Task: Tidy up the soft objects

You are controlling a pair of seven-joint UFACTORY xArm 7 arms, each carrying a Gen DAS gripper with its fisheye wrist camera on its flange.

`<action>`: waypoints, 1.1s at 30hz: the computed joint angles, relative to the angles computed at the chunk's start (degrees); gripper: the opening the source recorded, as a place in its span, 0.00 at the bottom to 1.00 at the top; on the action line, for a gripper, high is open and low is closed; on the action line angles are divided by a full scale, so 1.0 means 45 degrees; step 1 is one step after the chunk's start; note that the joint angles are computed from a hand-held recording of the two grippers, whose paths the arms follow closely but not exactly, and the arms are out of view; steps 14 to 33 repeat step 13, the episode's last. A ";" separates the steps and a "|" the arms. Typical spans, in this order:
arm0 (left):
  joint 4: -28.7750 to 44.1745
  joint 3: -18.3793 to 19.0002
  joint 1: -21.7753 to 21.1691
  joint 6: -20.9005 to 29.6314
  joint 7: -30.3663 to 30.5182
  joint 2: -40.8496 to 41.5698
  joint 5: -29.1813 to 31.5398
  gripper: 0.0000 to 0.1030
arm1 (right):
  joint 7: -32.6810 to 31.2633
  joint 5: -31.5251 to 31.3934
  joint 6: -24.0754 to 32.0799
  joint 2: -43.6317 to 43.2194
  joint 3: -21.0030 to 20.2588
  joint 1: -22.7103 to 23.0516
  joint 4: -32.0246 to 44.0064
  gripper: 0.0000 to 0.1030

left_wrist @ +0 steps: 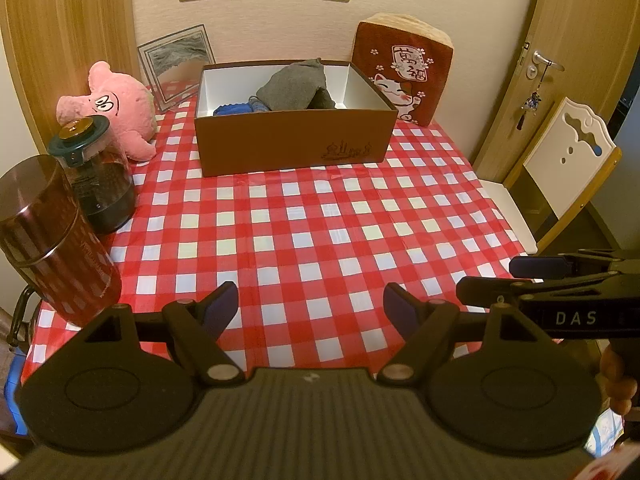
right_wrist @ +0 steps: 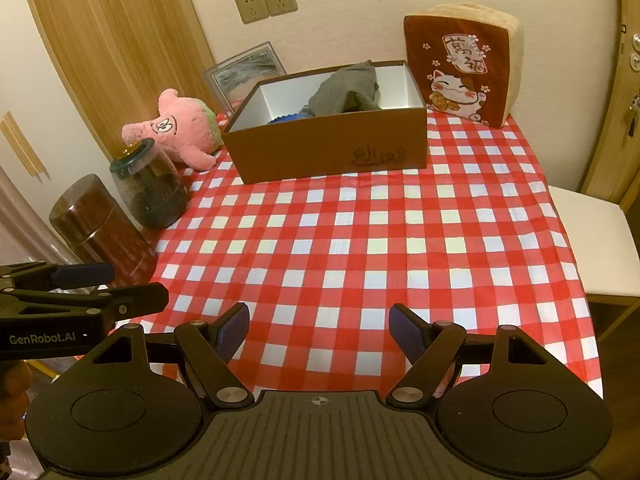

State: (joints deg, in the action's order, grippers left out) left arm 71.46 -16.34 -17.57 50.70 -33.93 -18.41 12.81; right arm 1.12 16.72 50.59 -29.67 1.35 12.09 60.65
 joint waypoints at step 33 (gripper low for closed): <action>-0.0019 0.0034 -0.0013 -0.0031 0.0010 0.0012 -0.0015 0.76 | 0.0106 -0.0057 -0.0044 0.0058 0.0059 0.0024 -0.0004 0.74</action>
